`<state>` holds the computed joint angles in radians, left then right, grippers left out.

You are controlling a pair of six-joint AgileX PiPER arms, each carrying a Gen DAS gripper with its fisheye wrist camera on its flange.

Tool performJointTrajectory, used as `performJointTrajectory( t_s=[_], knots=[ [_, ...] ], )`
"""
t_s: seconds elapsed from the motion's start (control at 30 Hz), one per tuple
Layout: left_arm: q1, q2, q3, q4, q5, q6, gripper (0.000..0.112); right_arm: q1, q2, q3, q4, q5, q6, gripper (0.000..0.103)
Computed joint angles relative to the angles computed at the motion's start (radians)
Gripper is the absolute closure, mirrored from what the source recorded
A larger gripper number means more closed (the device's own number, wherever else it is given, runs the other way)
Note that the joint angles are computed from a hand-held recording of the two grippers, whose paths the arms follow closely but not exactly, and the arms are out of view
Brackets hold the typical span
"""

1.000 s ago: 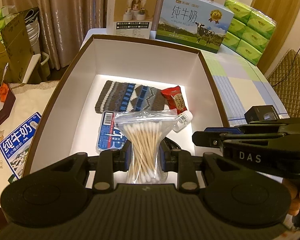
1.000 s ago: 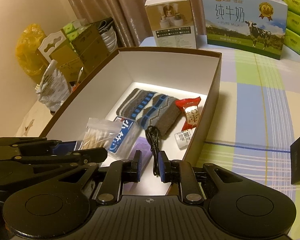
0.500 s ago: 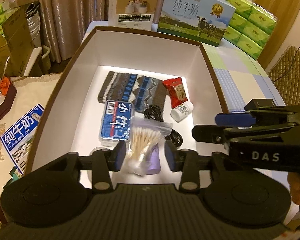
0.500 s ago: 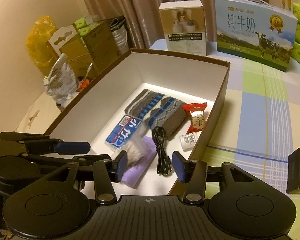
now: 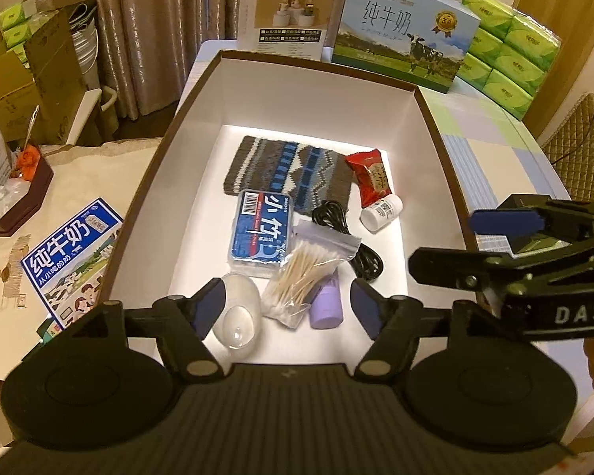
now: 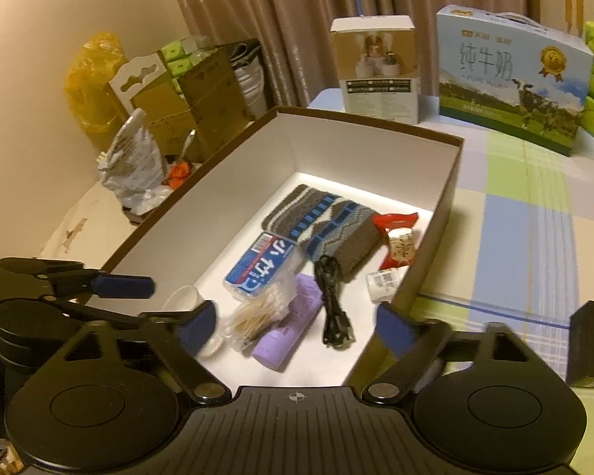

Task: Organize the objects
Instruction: 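Open both tools to release the swab bag and cable into the box, then withdraw both tools from the box toward the black shaver box and white clip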

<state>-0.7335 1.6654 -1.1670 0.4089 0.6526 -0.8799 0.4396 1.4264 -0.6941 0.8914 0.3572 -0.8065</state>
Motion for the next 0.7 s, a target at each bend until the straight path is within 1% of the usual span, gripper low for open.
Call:
performJointTrajectory(
  t_s=[0.03,0.1,0.27,0.33,0.7],
  knots=[
    [-0.001,-0.005,0.003,0.003,0.005,-0.005,0.041,-0.004,-0.003,0.002,0.008,0.005,-0.009,0.01],
    [-0.006,-0.012,0.006,0.018,0.012,-0.023,0.036,-0.006,-0.011,0.007,-0.003,0.005,0.005,0.008],
    [-0.022,-0.026,0.004,0.033,0.036,-0.04,0.032,-0.014,-0.039,0.032,0.007,0.002,0.002,0.004],
    [-0.03,-0.028,-0.003,0.04,0.052,-0.049,0.028,-0.019,-0.056,0.041,0.003,0.005,0.005,0.004],
    [-0.099,-0.052,-0.021,0.091,0.101,-0.12,0.027,-0.089,-0.18,0.111,0.013,0.069,-0.017,0.002]
  ],
)
